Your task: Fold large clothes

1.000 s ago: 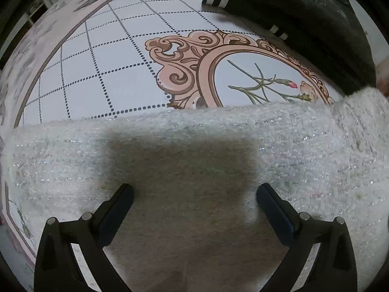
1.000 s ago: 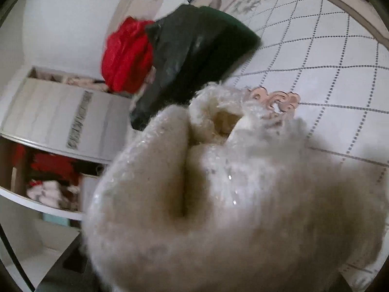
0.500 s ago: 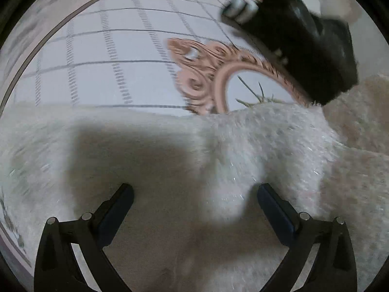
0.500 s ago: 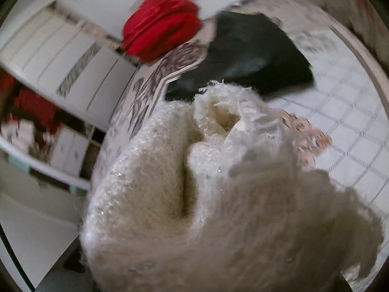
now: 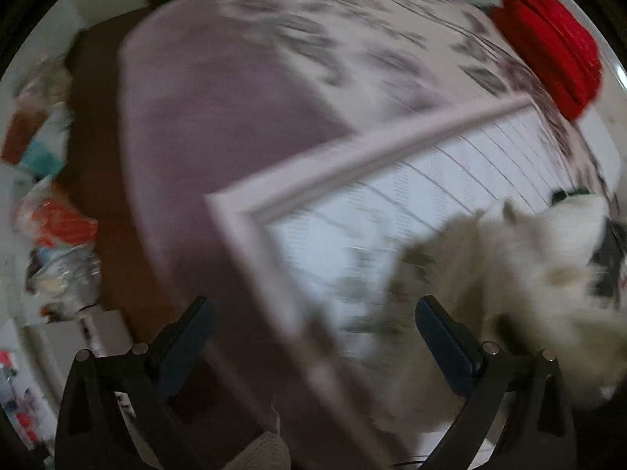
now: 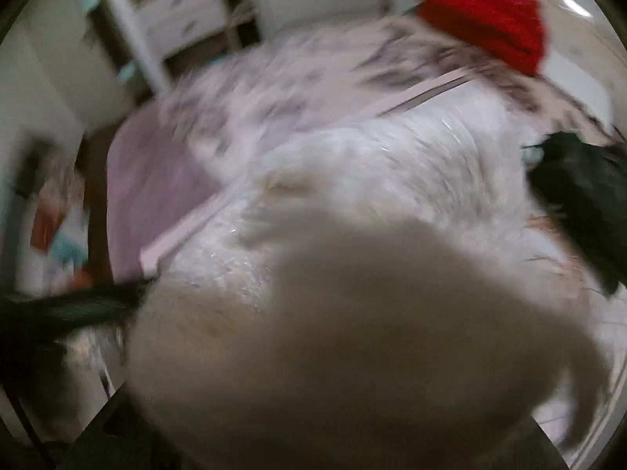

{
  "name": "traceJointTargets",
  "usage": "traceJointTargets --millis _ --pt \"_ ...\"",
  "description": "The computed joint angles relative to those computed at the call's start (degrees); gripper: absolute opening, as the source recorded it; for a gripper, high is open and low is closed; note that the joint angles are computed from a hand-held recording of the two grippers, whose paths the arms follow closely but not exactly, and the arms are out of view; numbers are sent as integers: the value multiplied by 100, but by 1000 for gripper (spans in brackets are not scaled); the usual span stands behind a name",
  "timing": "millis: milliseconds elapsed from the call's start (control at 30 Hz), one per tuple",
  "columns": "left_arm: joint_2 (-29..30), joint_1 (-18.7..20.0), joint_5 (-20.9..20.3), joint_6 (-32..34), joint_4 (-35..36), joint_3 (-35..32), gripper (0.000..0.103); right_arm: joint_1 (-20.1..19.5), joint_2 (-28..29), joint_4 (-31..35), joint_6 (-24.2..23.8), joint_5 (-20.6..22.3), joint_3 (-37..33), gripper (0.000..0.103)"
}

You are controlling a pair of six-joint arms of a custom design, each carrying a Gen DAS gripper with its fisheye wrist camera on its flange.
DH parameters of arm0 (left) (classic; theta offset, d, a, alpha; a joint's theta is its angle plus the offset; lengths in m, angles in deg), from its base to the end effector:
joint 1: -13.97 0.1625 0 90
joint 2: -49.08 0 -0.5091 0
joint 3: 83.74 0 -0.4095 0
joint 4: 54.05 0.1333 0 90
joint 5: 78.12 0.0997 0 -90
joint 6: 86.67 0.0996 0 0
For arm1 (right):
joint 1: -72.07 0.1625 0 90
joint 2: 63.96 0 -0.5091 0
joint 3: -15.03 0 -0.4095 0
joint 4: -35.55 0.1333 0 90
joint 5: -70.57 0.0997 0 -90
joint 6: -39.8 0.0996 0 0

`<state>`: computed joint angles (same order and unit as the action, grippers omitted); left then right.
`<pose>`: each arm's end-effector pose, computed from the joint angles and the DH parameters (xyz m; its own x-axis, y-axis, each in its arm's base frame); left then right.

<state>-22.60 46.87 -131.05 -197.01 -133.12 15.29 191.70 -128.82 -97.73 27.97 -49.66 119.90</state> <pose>-0.3591 -0.4626 0.3335 -0.5763 -0.7032 -0.4164 -0.3415 0.6701 -0.6590 0.3859 -0.5103 0.2799 -0.6478 -0.5716 0.5037 -0.6400 0.7669 0.0472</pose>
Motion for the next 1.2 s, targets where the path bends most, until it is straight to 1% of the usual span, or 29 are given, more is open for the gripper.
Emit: traceJointTargets --millis 33,100,133,167,200,233,267,300,367,400,433,500,533,600,633,667,700,767,800,833,867,900,933,967,1033,1100,1133,1167,1200 --pt "-90 -29 8 -205 201 2 103 17 154 106 74 21 72 35" --pt "-83 -71 63 -482 395 -116 103 16 355 354 139 59 116 41" --pt "-109 -98 96 -556 423 -121 103 4 435 664 189 211 70 52" --pt "-186 -145 123 -591 450 -102 103 -63 439 1002 289 582 -2 60" --pt "-203 -145 191 -567 431 -140 103 -193 424 1144 289 849 -56 62" --pt "-196 -153 270 -523 377 -193 103 -282 340 1461 402 1255 -153 66" --pt "-231 -170 334 -449 322 -212 103 -411 225 1830 548 1730 -274 74" --pt "-196 -164 447 -288 168 -272 103 -532 133 2090 636 2116 -362 76" --pt "-143 -155 602 -34 -36 -373 103 -868 -216 2588 993 3015 -480 77" --pt "-67 -111 700 236 -268 -429 103 -985 -347 2771 1084 3275 -578 77" --pt "4 -78 748 436 -411 -470 103 -1065 -477 2858 1174 3378 -630 77" --pt "171 18 749 808 -610 -540 103 -1202 -728 2794 1465 3241 -719 77" --pt "271 88 704 1045 -787 -538 103 -1273 -837 2723 1734 2944 -784 77" --pt "419 198 643 1329 -1044 -450 103 -1345 -860 2621 1900 2599 -904 77" --pt "545 306 461 1481 -1082 -418 103 -1378 -820 2565 1906 2363 -956 77" --pt "649 417 251 1618 -1181 -327 103 -1410 -744 2468 1912 2115 -984 77" --pt "724 501 79 1718 -1292 -215 103 -1424 -654 2445 1903 1967 -1030 76" --pt "840 682 -362 1979 -1630 43 103 -1424 -288 2408 1733 1342 -1063 75" --pt "820 730 -490 2012 -1998 276 103 -1422 -46 2512 1660 1201 -1182 77" --pt "771 741 -552 1963 -2267 456 103 -1440 246 2782 1594 998 -1281 82" --pt "711 715 -518 1900 -2383 536 103 -1393 423 2928 1596 834 -1409 85" --pt "640 669 -455 1819 -2403 568 103 -1320 505 3112 1587 773 -1557 86" --pt "575 609 -387 1723 -2315 553 103 -1252 528 3274 1468 827 -1717 86" --pt "525 552 -322 1597 -2183 526 103 -1234 444 3197 1249 987 -1781 85" --pt "377 401 -176 1268 -1985 525 103 -1295 212 2828 1081 1121 -1730 86" --pt "272 281 -106 974 -1808 527 103 -1466 49 2629 1155 1087 -1652 90" --pt "219 209 -67 822 -1739 539 103 -1657 17 2674 1336 1180 -1615 94" --pt "196 160 -44 707 -1679 539 103 -1847 48 2768 1484 1374 -1622 96" --pt "172 105 -42 575 -1625 565 103 -2126 75 2907 1632 1809 -1573 101"
